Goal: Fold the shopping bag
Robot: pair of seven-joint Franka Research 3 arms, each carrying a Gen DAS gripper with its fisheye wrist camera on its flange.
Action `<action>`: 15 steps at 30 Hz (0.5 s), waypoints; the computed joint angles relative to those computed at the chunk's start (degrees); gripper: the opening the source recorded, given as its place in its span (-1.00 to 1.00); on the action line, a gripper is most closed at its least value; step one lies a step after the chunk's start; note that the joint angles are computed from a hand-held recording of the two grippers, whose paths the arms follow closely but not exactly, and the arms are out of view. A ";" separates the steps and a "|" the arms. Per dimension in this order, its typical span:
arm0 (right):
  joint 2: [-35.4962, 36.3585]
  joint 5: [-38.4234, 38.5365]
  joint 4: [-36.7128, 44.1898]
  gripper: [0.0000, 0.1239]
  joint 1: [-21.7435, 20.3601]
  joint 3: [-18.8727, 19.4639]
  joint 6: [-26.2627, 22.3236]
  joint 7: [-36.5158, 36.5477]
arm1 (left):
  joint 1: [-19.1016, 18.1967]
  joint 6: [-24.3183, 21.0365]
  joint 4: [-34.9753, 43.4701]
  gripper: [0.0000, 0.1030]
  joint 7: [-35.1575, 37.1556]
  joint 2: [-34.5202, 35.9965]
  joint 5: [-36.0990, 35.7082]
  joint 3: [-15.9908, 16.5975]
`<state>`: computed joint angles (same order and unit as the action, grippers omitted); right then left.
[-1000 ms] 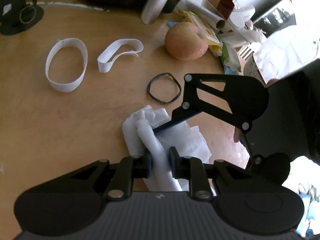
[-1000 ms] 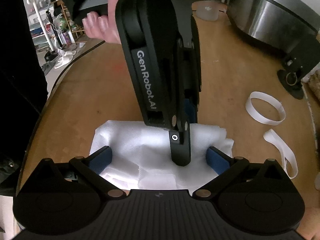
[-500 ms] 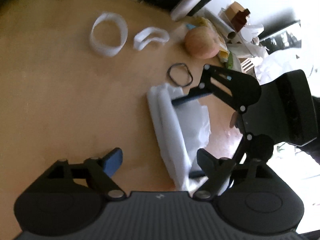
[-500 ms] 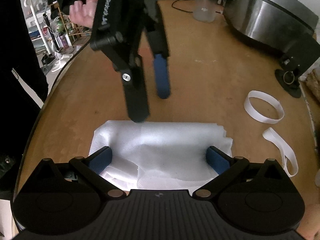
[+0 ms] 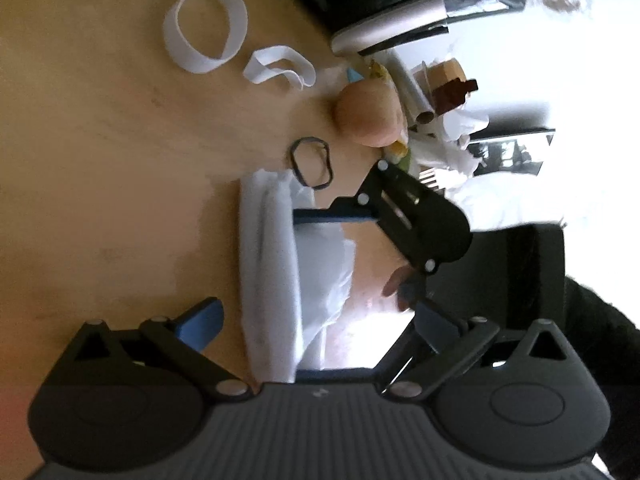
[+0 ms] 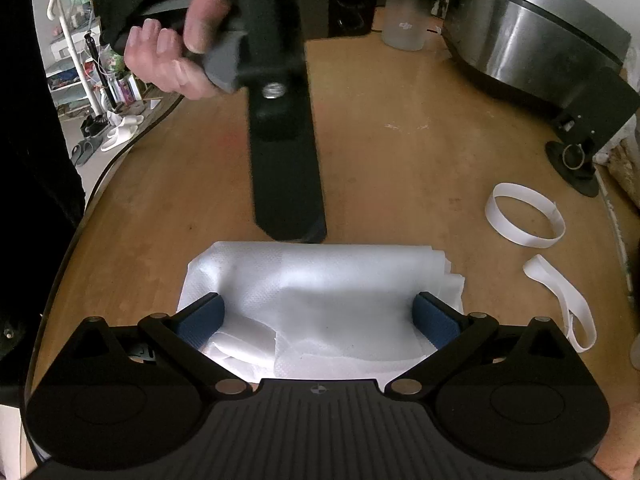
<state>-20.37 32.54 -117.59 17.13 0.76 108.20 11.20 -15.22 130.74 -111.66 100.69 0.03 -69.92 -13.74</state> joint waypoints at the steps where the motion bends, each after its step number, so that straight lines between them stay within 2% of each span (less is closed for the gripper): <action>1: -0.21 0.08 -0.19 0.66 -0.03 -0.06 0.01 -0.05 | -0.04 0.05 0.53 0.99 -0.25 0.45 0.17 -0.04; 5: -0.62 0.20 -0.66 0.66 -0.01 -0.01 0.26 0.04 | -0.11 0.74 1.31 0.99 -0.02 1.13 0.60 -0.50; 10: -0.32 0.24 -0.48 0.66 0.08 -0.03 0.32 0.02 | 0.33 -4.47 2.09 0.99 -1.28 1.56 1.48 -0.53; 15: -0.23 0.40 -0.50 0.66 0.06 -0.03 0.56 0.04 | -0.46 -0.48 0.56 0.99 -4.72 0.53 0.09 -0.90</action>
<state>-20.60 32.94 -118.09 17.19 0.73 108.76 11.23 -15.69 130.25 -111.10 95.97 0.56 -69.83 -14.65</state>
